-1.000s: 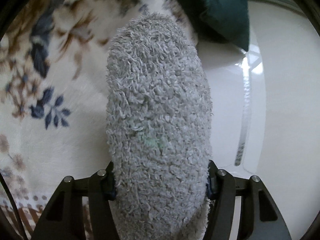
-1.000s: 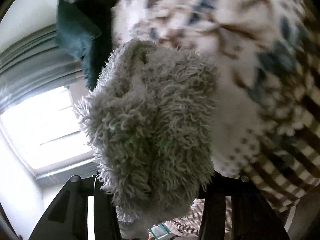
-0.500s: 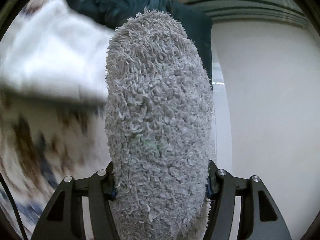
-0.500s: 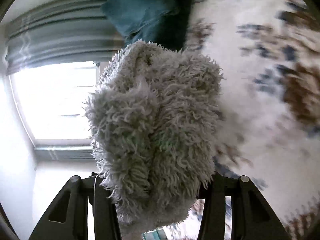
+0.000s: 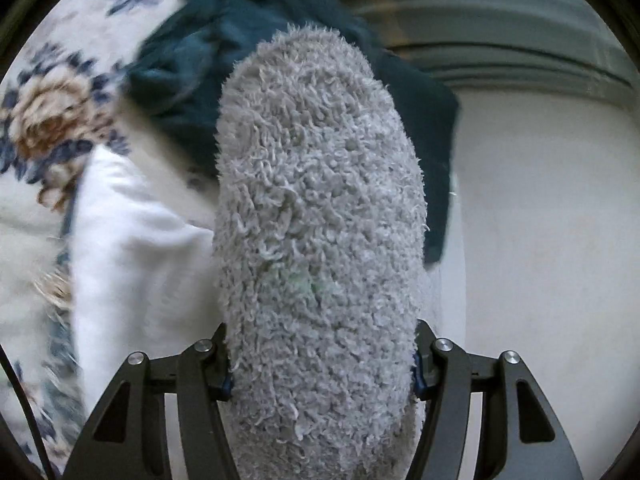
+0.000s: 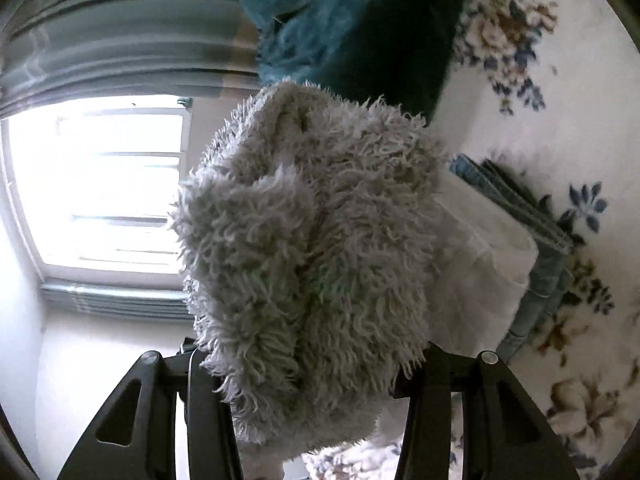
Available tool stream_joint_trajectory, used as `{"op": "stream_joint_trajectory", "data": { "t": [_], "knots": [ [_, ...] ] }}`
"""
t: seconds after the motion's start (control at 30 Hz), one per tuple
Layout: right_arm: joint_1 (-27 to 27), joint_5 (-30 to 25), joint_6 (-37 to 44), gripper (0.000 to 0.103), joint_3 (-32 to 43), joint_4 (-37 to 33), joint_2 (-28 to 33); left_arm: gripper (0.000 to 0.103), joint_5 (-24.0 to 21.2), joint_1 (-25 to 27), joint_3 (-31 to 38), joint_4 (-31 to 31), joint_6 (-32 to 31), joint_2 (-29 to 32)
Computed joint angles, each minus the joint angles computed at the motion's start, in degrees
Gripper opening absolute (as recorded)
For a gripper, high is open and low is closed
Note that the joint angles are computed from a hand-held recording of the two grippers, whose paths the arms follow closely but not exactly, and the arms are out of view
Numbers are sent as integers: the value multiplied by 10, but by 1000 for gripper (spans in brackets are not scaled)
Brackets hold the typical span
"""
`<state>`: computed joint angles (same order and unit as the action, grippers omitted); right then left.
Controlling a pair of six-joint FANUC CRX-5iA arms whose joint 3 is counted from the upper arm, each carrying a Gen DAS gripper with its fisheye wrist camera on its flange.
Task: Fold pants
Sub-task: 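Lift the folded fleece pants with both grippers and carry them toward the clothes stack, then lower the fleece pants onto the folded clothes stack and open both grippers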
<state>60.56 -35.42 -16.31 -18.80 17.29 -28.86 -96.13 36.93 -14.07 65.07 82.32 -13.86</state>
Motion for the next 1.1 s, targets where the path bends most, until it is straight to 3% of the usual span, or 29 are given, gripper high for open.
{"op": "stream_joint_trajectory", "data": {
  "t": [0.23,0.37,0.43,0.5,0.6,0.73,0.87,1.1],
  "knots": [
    [4,-15,10,51,-21,-8,1,61,-11,19,-54,-25,-19,3],
    [-21,-70,96,75,24,-102,10,69,-28,19,41,-92,28,36],
    [-31,-144,161,86,77,-137,28,78,-25,11,99,-148,36,33],
    [-21,-237,218,91,131,-116,55,97,-26,1,174,-233,40,22],
    [36,-428,287,94,233,-23,117,100,-27,-3,206,-316,15,-26],
    [97,-606,379,94,338,85,194,102,-68,13,263,-422,-39,-85],
    [130,-686,425,94,406,130,227,102,-82,-24,305,-507,-52,-109],
    [200,-812,453,94,552,157,274,102,-130,-102,394,-574,-28,-103]
  ]
}}
